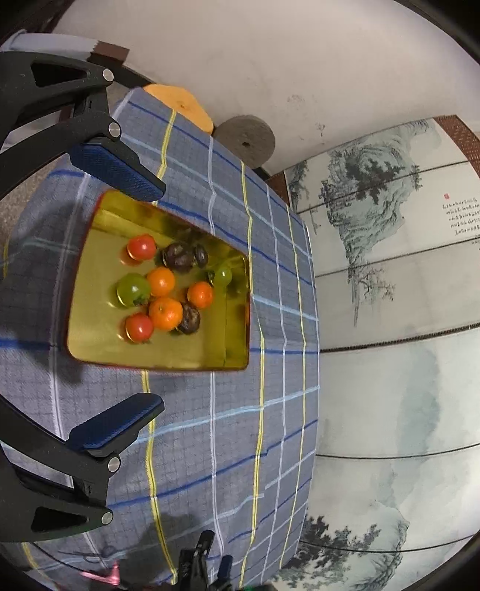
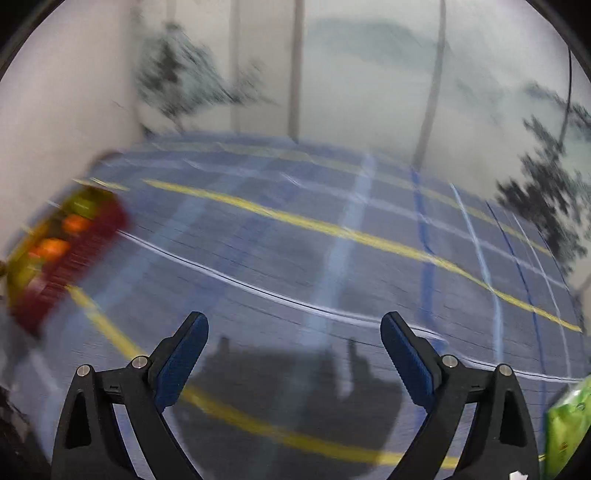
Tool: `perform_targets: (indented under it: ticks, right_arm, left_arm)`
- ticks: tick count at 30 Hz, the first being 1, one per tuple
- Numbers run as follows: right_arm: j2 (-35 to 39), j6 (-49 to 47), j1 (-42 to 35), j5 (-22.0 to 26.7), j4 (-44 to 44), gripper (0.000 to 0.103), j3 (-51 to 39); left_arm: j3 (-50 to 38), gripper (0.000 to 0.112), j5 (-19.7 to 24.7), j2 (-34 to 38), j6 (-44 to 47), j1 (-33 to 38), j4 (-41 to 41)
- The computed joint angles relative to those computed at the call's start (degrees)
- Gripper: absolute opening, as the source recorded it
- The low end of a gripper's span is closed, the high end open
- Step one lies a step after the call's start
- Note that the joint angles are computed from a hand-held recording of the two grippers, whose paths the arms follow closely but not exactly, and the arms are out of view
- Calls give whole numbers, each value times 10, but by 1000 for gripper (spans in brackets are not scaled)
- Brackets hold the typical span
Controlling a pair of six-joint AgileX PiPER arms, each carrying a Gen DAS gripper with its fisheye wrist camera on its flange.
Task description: Organize fruits
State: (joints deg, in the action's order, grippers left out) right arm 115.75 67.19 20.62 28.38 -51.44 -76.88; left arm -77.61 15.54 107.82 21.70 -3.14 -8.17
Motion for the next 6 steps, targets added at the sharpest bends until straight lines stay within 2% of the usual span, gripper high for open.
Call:
perform_targets:
  ticks: [4,6]
  right_arm:
    - [37,-123,-82,-6,117,93,-26]
    - [57,-166,-112,-9,160,93,-42]
  left_arm:
    - [-24,103,12,16,-41,-15,32]
    - [-43,103,27,25,-115,-27,105]
